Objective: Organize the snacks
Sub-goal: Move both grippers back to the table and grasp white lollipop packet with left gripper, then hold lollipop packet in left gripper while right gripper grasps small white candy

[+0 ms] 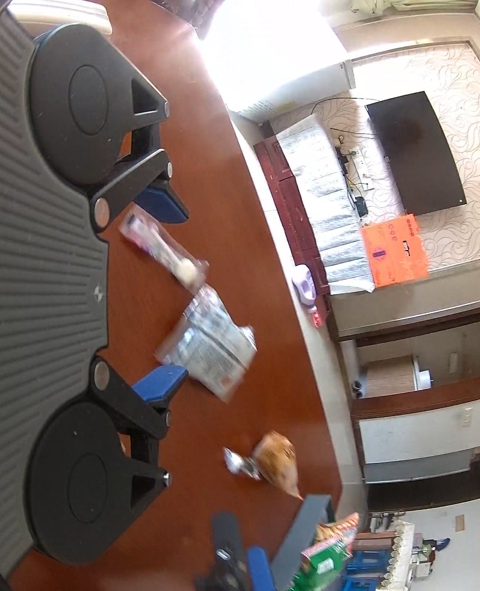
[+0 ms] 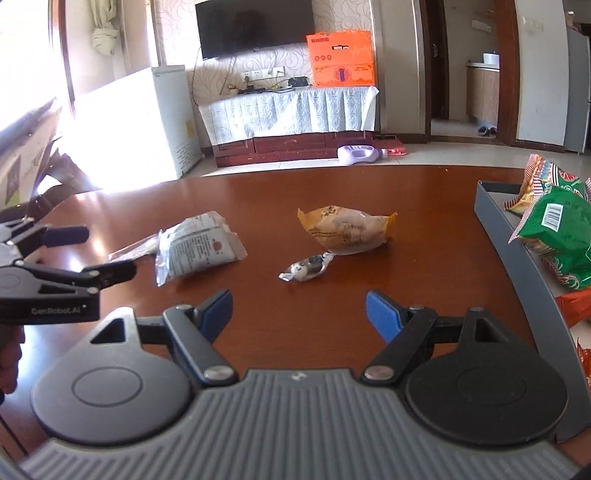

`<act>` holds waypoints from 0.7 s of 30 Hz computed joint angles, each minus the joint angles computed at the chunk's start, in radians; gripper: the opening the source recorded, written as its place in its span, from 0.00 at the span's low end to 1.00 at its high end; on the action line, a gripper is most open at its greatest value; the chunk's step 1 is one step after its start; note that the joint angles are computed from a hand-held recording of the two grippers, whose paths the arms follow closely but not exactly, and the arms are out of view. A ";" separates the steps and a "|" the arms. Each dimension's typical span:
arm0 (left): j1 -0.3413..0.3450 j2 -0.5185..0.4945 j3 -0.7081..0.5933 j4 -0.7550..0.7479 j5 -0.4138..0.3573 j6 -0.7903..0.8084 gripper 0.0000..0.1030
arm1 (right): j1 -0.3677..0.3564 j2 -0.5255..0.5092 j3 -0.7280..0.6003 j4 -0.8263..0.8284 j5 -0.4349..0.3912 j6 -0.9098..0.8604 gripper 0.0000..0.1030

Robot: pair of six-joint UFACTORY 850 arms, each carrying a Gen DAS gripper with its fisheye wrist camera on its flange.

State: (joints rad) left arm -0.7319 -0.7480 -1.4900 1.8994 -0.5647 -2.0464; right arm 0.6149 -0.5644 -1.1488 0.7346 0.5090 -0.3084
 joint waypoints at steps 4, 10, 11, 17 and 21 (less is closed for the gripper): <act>0.045 0.022 0.047 0.079 0.051 -0.045 0.84 | -0.021 -0.008 -0.012 -0.005 -0.033 0.045 0.79; 0.093 -0.056 -0.065 -0.038 0.157 0.123 0.84 | -0.025 -0.044 -0.061 0.024 -0.070 -0.029 0.79; 0.100 -0.066 -0.078 -0.026 0.180 0.115 0.84 | -0.025 -0.050 -0.068 0.041 -0.077 -0.052 0.79; 0.130 -0.086 -0.111 0.183 0.310 -0.119 0.29 | -0.029 -0.073 -0.099 0.084 -0.094 -0.110 0.79; 0.117 -0.074 -0.092 0.114 0.266 -0.101 0.17 | -0.028 -0.095 -0.129 0.116 -0.104 -0.146 0.79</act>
State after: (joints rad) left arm -0.6148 -0.8221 -1.5816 2.0135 -0.2983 -2.1477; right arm 0.5869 -0.6595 -1.2781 0.8508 0.4048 -0.4546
